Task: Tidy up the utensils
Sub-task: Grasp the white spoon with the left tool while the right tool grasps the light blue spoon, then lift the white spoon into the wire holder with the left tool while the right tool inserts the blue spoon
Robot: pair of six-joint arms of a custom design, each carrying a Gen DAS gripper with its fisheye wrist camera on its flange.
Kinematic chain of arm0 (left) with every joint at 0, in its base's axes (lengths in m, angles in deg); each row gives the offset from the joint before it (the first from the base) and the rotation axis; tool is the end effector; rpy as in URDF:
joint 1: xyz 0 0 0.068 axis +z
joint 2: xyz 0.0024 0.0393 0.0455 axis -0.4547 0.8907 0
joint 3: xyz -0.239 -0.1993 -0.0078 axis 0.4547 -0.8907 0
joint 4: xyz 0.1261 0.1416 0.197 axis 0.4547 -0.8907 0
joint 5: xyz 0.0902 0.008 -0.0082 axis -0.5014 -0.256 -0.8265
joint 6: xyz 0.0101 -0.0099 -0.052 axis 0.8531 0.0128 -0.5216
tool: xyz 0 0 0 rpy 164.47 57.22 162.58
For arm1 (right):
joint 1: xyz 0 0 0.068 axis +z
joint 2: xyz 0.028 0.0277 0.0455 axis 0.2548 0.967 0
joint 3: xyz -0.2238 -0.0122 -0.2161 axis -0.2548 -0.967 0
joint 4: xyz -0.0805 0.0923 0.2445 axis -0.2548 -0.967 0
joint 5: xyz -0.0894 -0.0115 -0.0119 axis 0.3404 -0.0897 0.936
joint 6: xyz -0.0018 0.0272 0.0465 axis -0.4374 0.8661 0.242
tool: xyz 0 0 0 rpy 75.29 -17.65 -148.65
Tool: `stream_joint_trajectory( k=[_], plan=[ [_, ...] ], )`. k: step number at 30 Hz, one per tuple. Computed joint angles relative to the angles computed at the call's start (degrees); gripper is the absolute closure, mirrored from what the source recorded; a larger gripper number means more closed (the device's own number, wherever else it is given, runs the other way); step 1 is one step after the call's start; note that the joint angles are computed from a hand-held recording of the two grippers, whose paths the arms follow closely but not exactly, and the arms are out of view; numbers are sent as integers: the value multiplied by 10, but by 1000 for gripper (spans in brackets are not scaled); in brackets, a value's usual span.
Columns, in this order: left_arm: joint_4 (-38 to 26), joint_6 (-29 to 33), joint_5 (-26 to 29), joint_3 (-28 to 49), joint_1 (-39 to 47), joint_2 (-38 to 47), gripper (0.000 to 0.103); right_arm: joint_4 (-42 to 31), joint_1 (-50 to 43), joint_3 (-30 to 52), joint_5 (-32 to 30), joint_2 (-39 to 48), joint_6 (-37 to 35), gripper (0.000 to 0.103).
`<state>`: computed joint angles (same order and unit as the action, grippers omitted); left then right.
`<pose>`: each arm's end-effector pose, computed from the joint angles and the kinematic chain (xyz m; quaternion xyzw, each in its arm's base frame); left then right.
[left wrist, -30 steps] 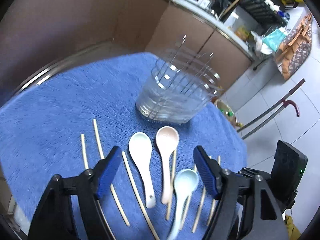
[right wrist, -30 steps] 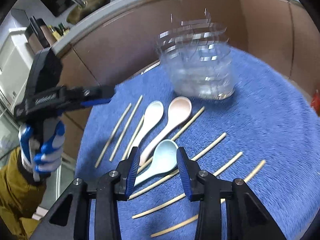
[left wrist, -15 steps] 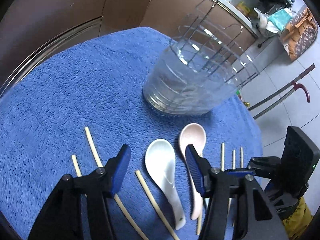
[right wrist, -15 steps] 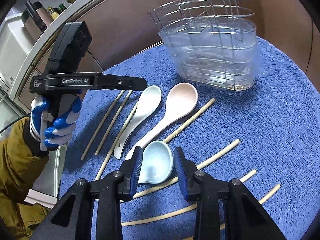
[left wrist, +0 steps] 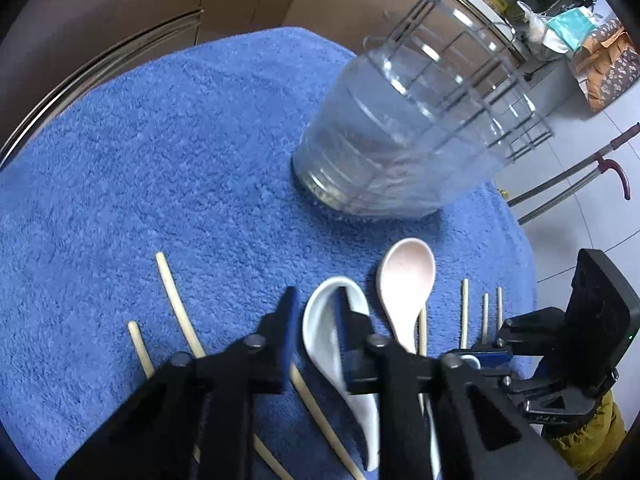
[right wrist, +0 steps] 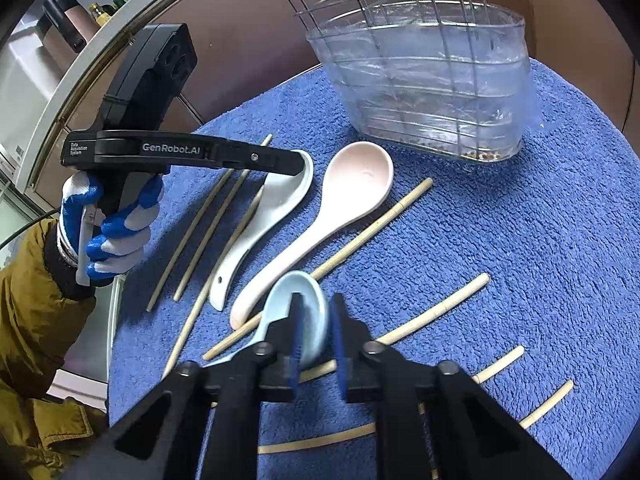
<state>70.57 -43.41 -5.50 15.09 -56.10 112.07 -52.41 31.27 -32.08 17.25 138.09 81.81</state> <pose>0.3044 -0.1808 0.1041 0.1183 0.9507 -0.2300 0.1713 0.2093 0.0801 0.0995 -0.2352 0.9131 0.2669 0.1991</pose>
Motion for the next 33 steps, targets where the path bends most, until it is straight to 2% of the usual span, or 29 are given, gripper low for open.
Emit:
stream_joint_trajectory(
  k=[4, 9, 13, 17, 20, 22, 23, 24, 25, 27, 29, 31, 33],
  plan=[
    [26, -14, -14, -17, -11, -5, 98, 12, 4, -15, 8, -19, 5, 94],
    [38, -19, -66, -53, -32, -55, 98, -28, -20, -37, -7, -115, -6, 95],
    [18, -21, -110, -85, -47, -157, 98, -123, -48, -27, -14, -257, -14, 95],
    [-20, -24, -165, -88, -63, -297, 98, -226, -86, 26, -6, -400, -7, 95],
    [-37, -25, -233, -50, -87, -355, 98, -237, -80, 81, 53, -455, 28, 95],
    [-35, -28, -290, -18, -104, -360, 98, -216, -59, 110, 135, -461, 44, 95],
    [-27, -28, -337, 2, -116, -351, 98, -203, -54, 124, 169, -456, 50, 95],
    [-23, -28, -365, 18, -120, -340, 98, -188, -45, 133, 204, -446, 51, 95],
    [-10, -32, -413, 38, -132, -317, 98, -163, -20, 141, 267, -430, 52, 95],
    [5, -45, -470, 63, -152, -276, 98, -107, 30, 147, 376, -379, 49, 95],
    [22, -50, -550, 91, -170, -222, 98, -72, 50, 154, 434, -338, 40, 95],
    [50, -46, -596, 99, -176, -182, 98, -23, 94, 150, 517, -286, 34, 95],
    [68, -41, -619, 110, -179, -144, 98, 14, 105, 139, 551, -254, 22, 95]
  ],
)
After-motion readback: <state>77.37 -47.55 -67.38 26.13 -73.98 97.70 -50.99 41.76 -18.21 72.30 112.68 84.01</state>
